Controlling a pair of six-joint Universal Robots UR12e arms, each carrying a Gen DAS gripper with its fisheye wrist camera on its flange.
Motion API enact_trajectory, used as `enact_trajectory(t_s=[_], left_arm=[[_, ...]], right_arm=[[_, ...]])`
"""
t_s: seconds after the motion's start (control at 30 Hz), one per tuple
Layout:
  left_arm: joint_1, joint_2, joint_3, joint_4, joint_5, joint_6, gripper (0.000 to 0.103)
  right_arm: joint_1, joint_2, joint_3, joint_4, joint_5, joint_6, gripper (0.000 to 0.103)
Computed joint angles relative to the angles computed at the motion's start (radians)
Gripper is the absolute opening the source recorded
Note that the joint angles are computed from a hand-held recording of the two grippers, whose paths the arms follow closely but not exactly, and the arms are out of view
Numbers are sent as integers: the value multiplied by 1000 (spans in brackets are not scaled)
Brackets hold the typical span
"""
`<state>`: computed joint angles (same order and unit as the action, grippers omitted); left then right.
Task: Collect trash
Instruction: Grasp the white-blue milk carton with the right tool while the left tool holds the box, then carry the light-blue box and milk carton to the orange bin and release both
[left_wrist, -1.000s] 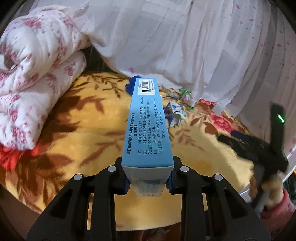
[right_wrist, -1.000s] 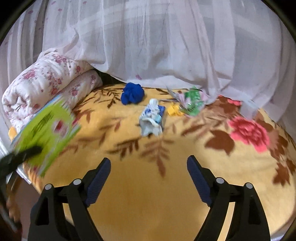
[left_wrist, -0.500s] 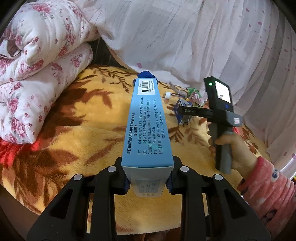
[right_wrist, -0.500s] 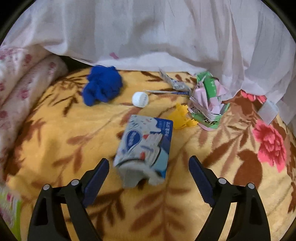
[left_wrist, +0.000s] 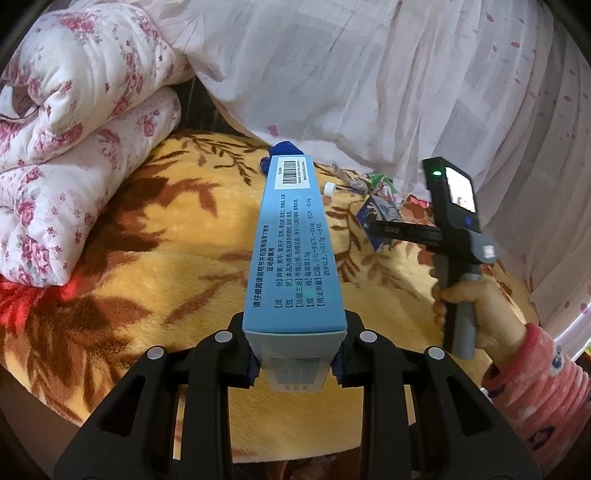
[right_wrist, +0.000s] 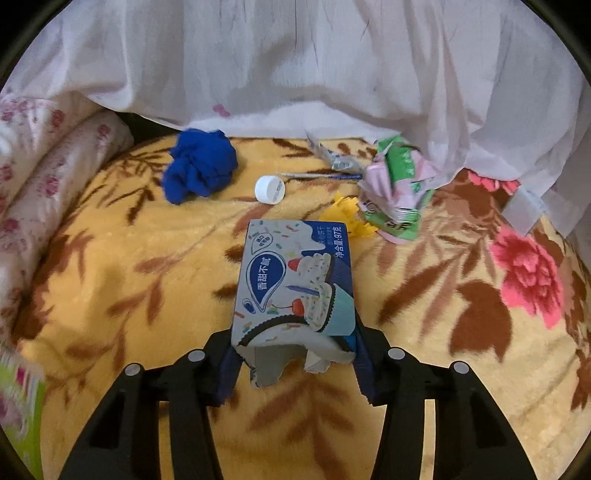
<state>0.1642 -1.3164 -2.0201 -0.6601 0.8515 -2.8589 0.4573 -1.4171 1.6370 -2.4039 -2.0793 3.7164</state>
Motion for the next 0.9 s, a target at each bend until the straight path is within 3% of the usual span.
enact_trajectory(t_s=[0.47,0.67,0.9], left_arm=[[-14,80,-35,-43,-30,91,28],[-20,137,-57,-106,-44,172,28],[-19,204,-76,-226,-40,317,28]], right_arm=[[130,-206,188,-108,-85,-36,50],[194,-264,246,-126,-120,-23,50],[266,-311,295,-118,-143,13,50]])
